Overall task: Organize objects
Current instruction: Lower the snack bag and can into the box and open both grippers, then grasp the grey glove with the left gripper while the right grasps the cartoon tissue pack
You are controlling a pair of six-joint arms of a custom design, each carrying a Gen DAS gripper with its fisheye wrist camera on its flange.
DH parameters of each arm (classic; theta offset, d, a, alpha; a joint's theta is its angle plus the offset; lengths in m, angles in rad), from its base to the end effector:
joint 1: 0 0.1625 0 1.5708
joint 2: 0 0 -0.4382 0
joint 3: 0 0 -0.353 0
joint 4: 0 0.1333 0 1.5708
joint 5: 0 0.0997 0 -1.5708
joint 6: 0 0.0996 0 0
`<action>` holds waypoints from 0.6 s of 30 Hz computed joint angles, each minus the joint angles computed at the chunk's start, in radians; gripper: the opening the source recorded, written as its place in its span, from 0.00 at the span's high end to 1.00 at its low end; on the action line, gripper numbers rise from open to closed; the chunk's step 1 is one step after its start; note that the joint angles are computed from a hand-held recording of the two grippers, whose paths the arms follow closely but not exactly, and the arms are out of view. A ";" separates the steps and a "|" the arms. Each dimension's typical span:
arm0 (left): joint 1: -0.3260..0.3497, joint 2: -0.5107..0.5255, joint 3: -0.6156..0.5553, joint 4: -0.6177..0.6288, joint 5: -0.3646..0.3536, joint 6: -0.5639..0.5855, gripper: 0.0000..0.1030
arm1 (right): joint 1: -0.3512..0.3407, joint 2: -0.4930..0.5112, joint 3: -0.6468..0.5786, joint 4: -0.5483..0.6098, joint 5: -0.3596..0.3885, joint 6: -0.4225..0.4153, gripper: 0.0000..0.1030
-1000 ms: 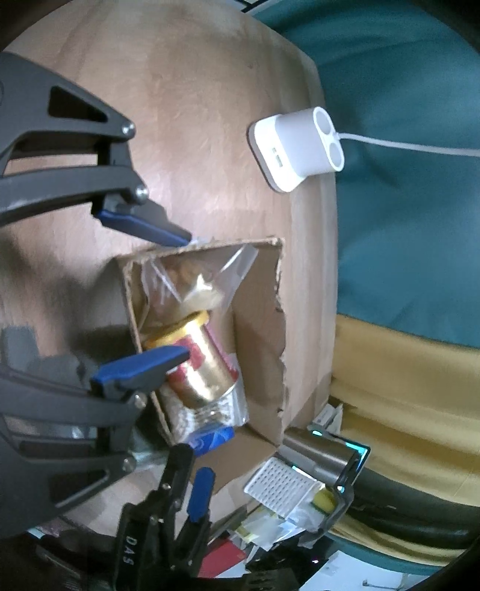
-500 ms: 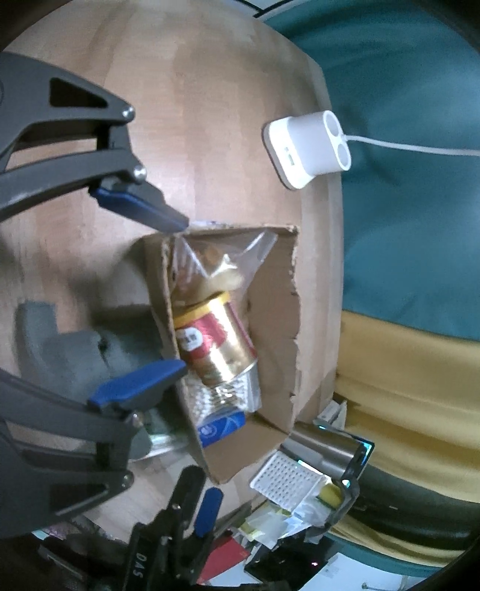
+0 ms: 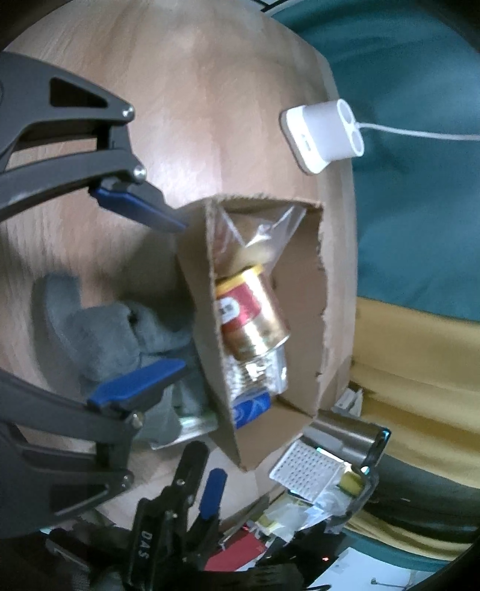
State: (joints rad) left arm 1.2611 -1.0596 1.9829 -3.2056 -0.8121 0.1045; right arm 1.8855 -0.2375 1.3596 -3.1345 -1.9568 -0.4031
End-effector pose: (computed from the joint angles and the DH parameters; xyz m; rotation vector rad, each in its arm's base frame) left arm 0.0246 -0.5854 0.2735 0.1394 2.3183 -0.9430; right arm 0.3104 -0.6441 -0.0933 0.8319 -2.5524 0.5782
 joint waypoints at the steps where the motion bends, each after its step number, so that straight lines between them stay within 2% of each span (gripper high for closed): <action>1: 0.001 0.004 0.000 0.007 -0.004 -0.005 0.30 | -0.002 0.002 -0.003 0.004 -0.002 0.000 0.25; 7: 0.014 0.034 -0.021 0.058 -0.005 -0.015 0.30 | -0.016 0.011 -0.017 0.029 0.002 0.012 0.25; 14: 0.028 0.033 -0.020 0.051 0.013 -0.008 0.29 | -0.029 0.007 -0.012 0.033 0.016 0.012 0.25; 18: 0.034 0.025 -0.005 0.030 0.039 0.008 0.29 | -0.037 -0.006 0.011 0.006 -0.004 0.019 0.25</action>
State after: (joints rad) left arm 1.2947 -1.0342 1.9780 -3.1754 -0.7736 0.1127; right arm 1.8489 -0.2431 1.3703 -3.1289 -1.9610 -0.3843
